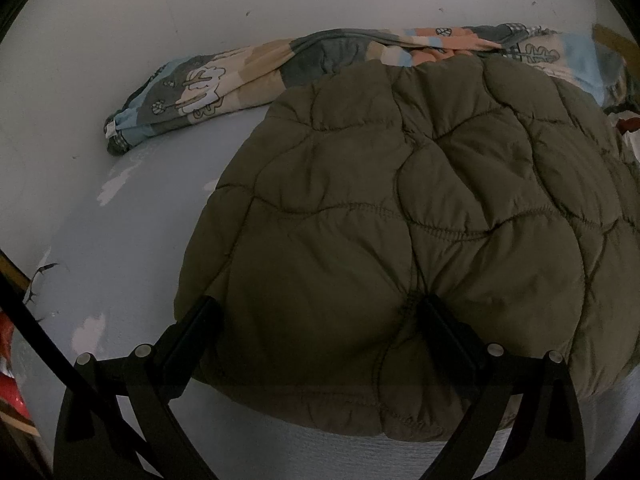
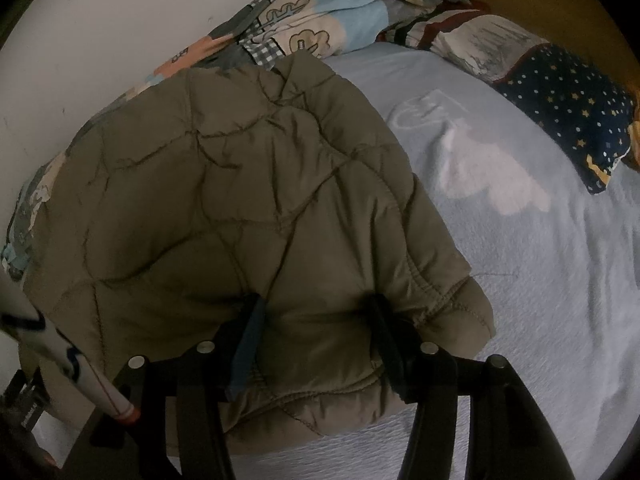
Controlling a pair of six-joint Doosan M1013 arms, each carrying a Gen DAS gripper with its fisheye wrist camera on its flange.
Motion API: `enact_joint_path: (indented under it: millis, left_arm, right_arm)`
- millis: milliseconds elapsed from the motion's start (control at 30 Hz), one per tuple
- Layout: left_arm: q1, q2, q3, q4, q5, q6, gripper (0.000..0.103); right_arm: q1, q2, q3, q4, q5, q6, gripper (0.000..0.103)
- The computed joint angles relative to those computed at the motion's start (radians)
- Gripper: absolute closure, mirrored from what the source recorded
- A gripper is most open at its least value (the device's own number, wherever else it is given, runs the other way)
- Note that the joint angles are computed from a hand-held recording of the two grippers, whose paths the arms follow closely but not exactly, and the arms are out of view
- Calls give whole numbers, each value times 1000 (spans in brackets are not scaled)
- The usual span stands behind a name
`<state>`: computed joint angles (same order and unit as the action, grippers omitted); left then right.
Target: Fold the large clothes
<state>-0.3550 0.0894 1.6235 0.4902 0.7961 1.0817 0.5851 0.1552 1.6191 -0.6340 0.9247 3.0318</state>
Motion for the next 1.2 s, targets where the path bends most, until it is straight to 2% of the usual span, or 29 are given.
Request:
enact_joint_path:
  millis: [367,467,533,667,767,867,933,1100,1200]
  left_arm:
    - [3,4,-15,-29,23,22,2]
    - [49,0,-32,-208,26,101,3]
    - [105,-15,-34,-386,4,133,3]
    - [194,-23,-33,-595,15,160,3]
    - [258,-10,-40,-726,76,189,3]
    - [334,4,-31,-923,129,241,3]
    - [370,7,-15,-1027,148,260,3]
    - [424,23,26,-1249,197,291,3]
    - [430,24,54,-1328,194,298,3]
  right_arm:
    - [-5,-7,5,16,-14,-15,44]
    - [-8,-17,12,23,-32,-5,44]
    - [-10,-36,28,17,-63,37,43]
    - [-21,-79,71,3,-127,143,43]
    - [-25,-106,100,-11,-142,199,42]
    - [-24,-122,111,-15,-75,222,36]
    - [-33,-145,140,-17,-87,274,35]
    - [-81,-204,242,39,-277,426,35]
    - [-95,-210,275,82,-374,452,34]
